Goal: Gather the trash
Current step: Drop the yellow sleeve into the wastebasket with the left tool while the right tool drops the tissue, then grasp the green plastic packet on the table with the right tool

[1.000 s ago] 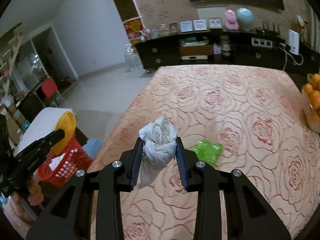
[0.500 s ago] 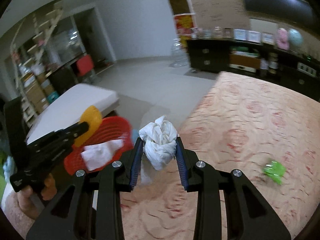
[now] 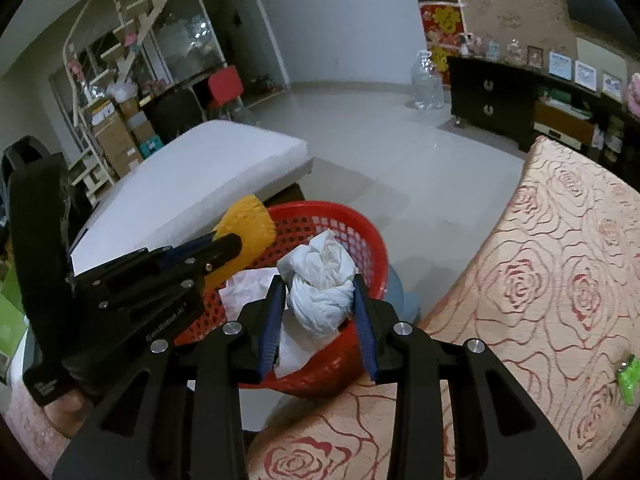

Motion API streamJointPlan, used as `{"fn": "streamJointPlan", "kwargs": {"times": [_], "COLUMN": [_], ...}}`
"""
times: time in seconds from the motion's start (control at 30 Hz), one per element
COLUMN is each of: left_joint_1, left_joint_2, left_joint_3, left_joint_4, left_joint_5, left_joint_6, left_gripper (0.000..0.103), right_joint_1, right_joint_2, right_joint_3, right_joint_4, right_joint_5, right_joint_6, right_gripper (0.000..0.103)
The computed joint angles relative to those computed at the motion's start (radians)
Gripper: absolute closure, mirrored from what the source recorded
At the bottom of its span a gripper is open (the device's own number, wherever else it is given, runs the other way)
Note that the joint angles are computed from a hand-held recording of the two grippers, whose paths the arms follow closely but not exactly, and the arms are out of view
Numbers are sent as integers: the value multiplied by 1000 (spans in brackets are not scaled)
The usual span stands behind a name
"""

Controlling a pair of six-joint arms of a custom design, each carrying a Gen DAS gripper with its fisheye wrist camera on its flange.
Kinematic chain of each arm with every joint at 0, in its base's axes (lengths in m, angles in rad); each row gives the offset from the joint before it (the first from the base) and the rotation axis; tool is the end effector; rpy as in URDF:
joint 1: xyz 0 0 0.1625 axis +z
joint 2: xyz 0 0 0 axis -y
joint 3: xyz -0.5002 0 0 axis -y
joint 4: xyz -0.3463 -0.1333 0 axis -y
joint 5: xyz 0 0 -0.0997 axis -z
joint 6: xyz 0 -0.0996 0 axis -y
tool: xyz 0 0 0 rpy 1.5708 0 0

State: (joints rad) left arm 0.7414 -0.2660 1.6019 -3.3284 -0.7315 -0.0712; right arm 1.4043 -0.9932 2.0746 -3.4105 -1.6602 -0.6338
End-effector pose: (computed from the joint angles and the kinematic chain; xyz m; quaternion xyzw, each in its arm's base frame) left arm -0.3625 -0.6131 -0.0627 0.2513 0.8612 -0.3455 0.2755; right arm 0.0271 -0.5892 0.2724 0.1988 -0.9067 0.3244 0.1823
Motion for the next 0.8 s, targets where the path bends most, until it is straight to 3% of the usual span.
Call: {"fn": "streamJointPlan", "kwargs": {"times": [0.2, 0.3, 0.33, 0.37, 0.43, 0.6, 0.7, 0.8], "left_joint_1": [9, 12, 15, 19, 22, 27, 24, 18], "left_joint_2": [-8, -12, -15, -21, -25, -36, -36, -32], "left_joint_3": [6, 7, 10, 14, 18, 32, 38, 40], "left_joint_4": [12, 10, 12, 12, 3, -31, -61, -96], "left_joint_5": [-5, -5, -13, -27, -36, -50, -47, -40], "left_joint_6": [-7, -13, -16, -22, -24, -36, -36, -25], "left_gripper": [89, 87, 86, 83, 78, 49, 37, 31], "right_joint_1": [10, 7, 6, 2, -4, -8, -17, -31], "right_joint_2": [29, 34, 34, 33, 27, 9, -10, -35], "right_joint_3": [-19, -27, -27, -33, -33, -22, -12, 3], "right_joint_4": [14, 33, 40, 48, 58, 61, 50, 23], "right_joint_5": [-10, -5, 0, 8, 21, 40, 51, 56], "right_joint_6": [0, 8, 14, 15, 14, 22, 32, 42], "right_gripper": [69, 60, 52, 45, 40, 38, 38, 35]}}
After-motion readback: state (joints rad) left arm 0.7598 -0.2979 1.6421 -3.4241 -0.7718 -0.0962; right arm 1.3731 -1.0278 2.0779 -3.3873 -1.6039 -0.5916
